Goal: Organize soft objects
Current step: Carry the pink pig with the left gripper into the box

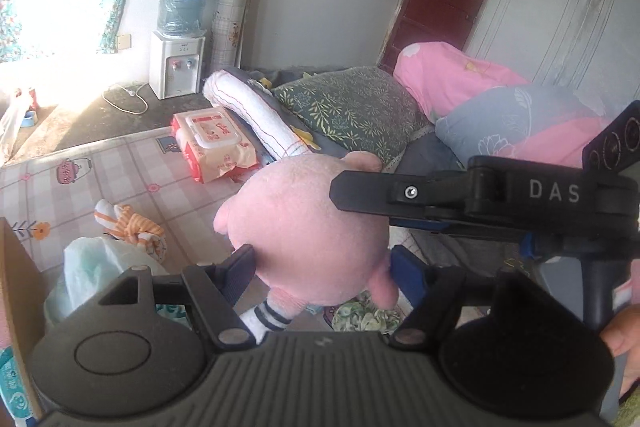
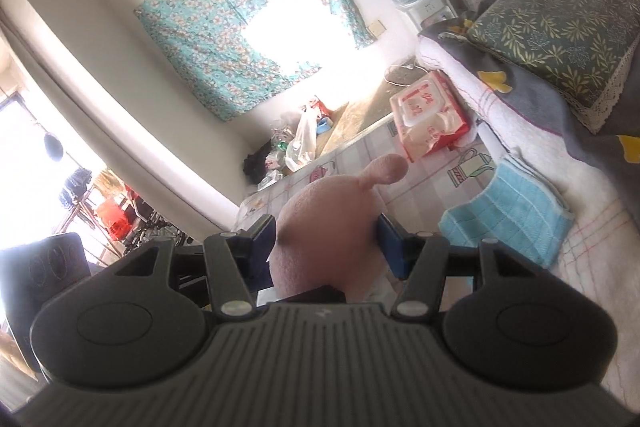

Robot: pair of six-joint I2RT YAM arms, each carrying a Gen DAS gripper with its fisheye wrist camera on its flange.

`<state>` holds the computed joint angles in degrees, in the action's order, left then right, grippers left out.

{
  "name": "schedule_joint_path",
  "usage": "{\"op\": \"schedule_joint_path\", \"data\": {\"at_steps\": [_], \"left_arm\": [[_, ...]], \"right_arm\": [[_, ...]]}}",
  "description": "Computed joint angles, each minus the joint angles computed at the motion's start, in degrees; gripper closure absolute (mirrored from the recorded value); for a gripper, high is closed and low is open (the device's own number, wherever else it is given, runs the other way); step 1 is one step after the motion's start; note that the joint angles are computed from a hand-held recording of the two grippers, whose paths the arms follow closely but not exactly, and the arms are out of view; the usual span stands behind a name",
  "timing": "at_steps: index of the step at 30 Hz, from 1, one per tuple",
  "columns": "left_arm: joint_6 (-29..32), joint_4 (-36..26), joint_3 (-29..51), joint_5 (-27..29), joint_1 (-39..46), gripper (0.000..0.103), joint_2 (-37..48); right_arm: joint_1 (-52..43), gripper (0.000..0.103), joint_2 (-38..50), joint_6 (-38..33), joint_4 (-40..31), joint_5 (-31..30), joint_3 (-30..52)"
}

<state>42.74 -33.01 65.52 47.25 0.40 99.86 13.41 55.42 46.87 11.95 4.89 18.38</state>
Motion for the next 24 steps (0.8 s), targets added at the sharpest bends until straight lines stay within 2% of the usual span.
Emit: {"op": "schedule_joint_path", "data": {"at_steps": [3, 6, 9, 12, 14, 20, 23, 24], "left_arm": [[3.2, -4.2, 3.3, 2.4, 7.5, 0.028, 0.3], [6.7, -8.3, 8.6, 4.0, 15.5, 0.028, 3.3], [7.9, -10.6, 14.8, 4.0, 21.5, 0.028, 8.4], [5.8, -9.6, 20.7, 1.0, 25.0, 0.028, 14.4], [3.3, -8.7, 24.9, -1.8, 26.4, 0.028, 18.8], [-0.8, -16.6, 45.8, -9.3, 28.2, 0.028, 36.4], [-2.3, -25.9, 61.7, -12.7, 28.5, 0.028, 47.4], [-2.4, -27.8, 64.7, -13.4, 28.7, 0.028, 49.7]], "right_arm": [[8.4, 0.047, 6.3, 0.0, 0.7, 4.2, 6.7], [14.8, 0.047, 16.1, -0.1, 1.1, 5.4, 15.7], [19.3, 0.047, 27.0, -0.7, 0.4, 4.8, 26.4], [21.9, 0.046, 38.8, -1.6, -2.3, 1.6, 39.0], [22.9, 0.047, 47.5, -1.6, -6.1, -2.3, 49.3], [25.5, 0.047, 73.0, -2.5, -26.1, -6.6, 84.4], [25.5, 0.048, 84.5, -1.7, -35.7, -9.2, 100.7], [25.3, 0.048, 87.7, -1.6, -38.3, -10.1, 105.3]]}}
